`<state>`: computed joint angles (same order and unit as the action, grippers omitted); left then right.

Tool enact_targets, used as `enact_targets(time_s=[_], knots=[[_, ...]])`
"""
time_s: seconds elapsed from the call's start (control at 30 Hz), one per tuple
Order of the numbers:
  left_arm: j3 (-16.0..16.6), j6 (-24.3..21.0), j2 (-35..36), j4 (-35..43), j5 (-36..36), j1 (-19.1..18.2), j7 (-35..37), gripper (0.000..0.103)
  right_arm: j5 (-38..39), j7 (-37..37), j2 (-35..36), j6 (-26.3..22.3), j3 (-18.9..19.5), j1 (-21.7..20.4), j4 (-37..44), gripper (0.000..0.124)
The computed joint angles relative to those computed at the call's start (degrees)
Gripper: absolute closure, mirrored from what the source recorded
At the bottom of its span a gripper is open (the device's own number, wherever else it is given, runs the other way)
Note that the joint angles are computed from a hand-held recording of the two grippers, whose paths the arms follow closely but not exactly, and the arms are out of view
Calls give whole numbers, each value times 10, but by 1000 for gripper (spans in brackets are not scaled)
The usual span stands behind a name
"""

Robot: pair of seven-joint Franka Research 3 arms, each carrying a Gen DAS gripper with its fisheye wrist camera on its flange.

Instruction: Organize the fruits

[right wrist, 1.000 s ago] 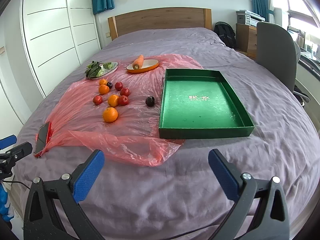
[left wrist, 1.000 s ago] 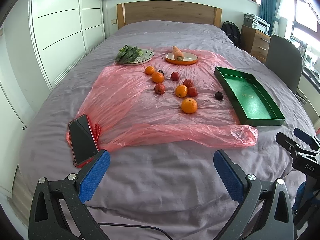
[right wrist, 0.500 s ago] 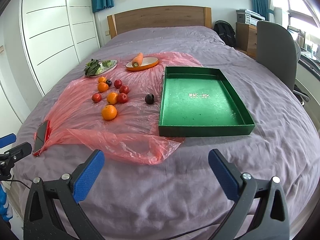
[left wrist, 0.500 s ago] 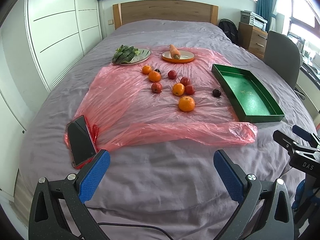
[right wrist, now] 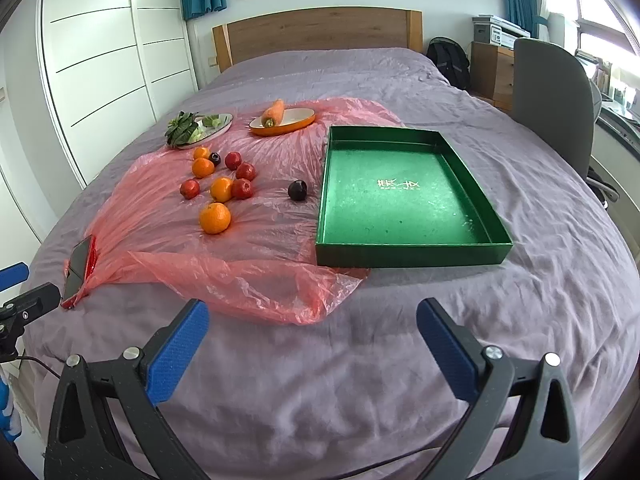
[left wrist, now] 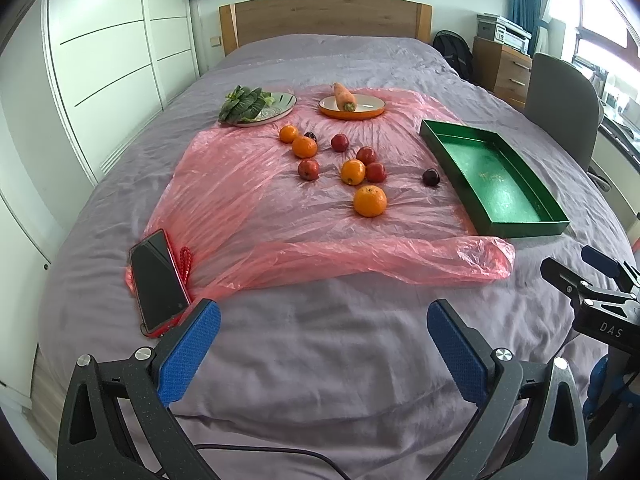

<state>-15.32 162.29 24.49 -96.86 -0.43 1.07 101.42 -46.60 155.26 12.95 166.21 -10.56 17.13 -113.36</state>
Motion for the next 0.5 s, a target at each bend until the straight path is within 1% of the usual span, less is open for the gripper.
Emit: enact_targets(time_s=[0.03,0.07,0.1,0.13,0.17,0.27,0.5], knots=[[5,-13,0,5,20,-3,-12,1,0,1,0,0,0,0,0,21],[11,-7,0,3,15,-9,-9,1,0,1,0,-1,-1,0,0,21],[12,-12,-1,4,17,-10,-11,1,-3,5,0,-1,-2,1,-1,21],[10,-10,0,3,15,-8,-11,1,-3,5,0,-3,-2,1,0,21],[3,2,1,0,7,-2,-5,1,-4,8,1,-3,-3,1,0,21],[1,19,3,-4,7,-1,-7,1,-2,8,1,-4,-2,-1,0,21],[0,7,8,3,10,2,-8,1,0,6,1,-4,-1,-1,0,21]])
